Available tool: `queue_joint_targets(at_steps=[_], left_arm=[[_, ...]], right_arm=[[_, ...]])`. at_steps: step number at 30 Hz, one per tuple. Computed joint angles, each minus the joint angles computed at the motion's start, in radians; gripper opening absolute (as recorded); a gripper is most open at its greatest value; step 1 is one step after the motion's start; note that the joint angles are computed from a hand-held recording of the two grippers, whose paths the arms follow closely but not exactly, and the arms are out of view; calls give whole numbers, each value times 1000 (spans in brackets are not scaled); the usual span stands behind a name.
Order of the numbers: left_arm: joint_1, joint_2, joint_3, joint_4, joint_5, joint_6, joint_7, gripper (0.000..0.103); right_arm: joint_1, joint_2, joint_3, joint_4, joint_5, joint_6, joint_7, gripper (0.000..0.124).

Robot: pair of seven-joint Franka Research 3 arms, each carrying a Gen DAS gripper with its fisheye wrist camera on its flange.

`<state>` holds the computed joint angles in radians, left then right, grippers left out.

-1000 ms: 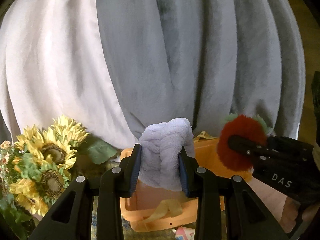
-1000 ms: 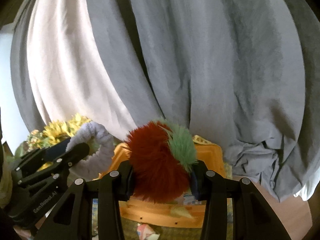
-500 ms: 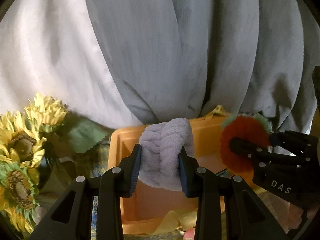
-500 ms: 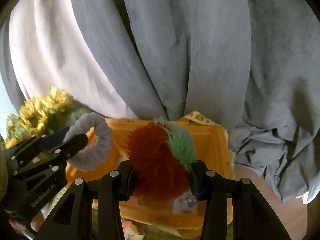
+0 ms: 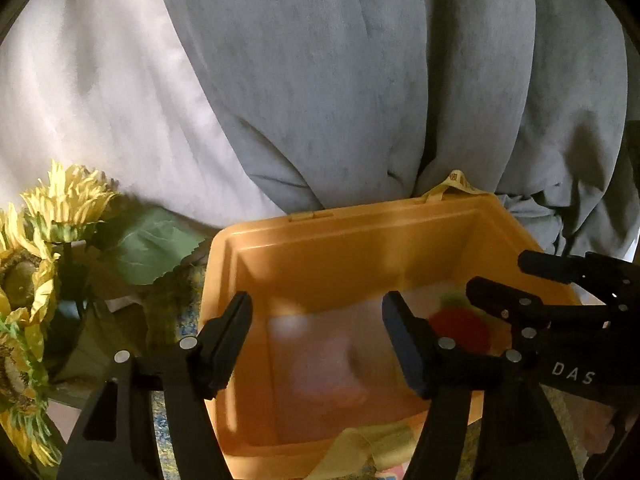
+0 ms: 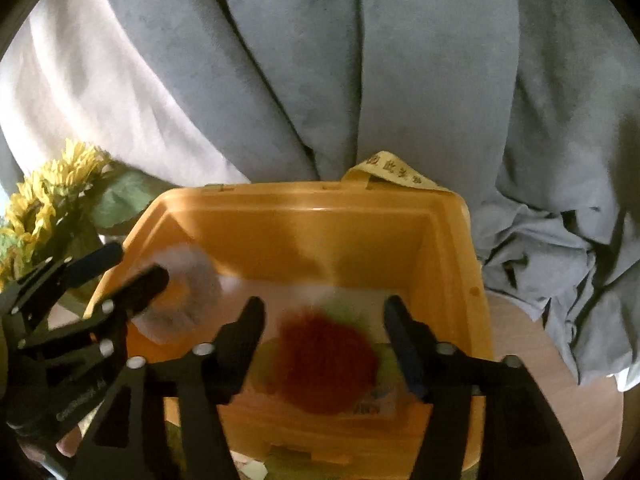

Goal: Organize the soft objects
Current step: 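Open both tools to drop the towel and pompom into the crate, then withdraw both tools and lower them toward the pink sponge and white cloth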

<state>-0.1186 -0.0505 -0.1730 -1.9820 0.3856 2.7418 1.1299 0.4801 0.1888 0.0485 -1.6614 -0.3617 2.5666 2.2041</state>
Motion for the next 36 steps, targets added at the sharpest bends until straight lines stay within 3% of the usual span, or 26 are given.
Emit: queue_joint_targets(at_steps=[3,6,15,25,36], left_arm=[[2,-18,-5,-7,51,-6,-34,74],[11,-56,-14,-33,123,-2,-90,75],[51,-204,-48,-137,276,56,-243,78],[33,-336,-48,-251,187,87,-216,79],[34,-466,-88,-393,140,90,-227,79]], right_arm=[[2,-18,-4,-17,-19,12,17,68],[6,-43,-9,-37,-76,16,71,71],[-19,-189,46,-147,-419,9,361,78],[-92,-328,158,-255,-597,-17,510,82],[-168,-458,248,-413,-621,3,582,86]])
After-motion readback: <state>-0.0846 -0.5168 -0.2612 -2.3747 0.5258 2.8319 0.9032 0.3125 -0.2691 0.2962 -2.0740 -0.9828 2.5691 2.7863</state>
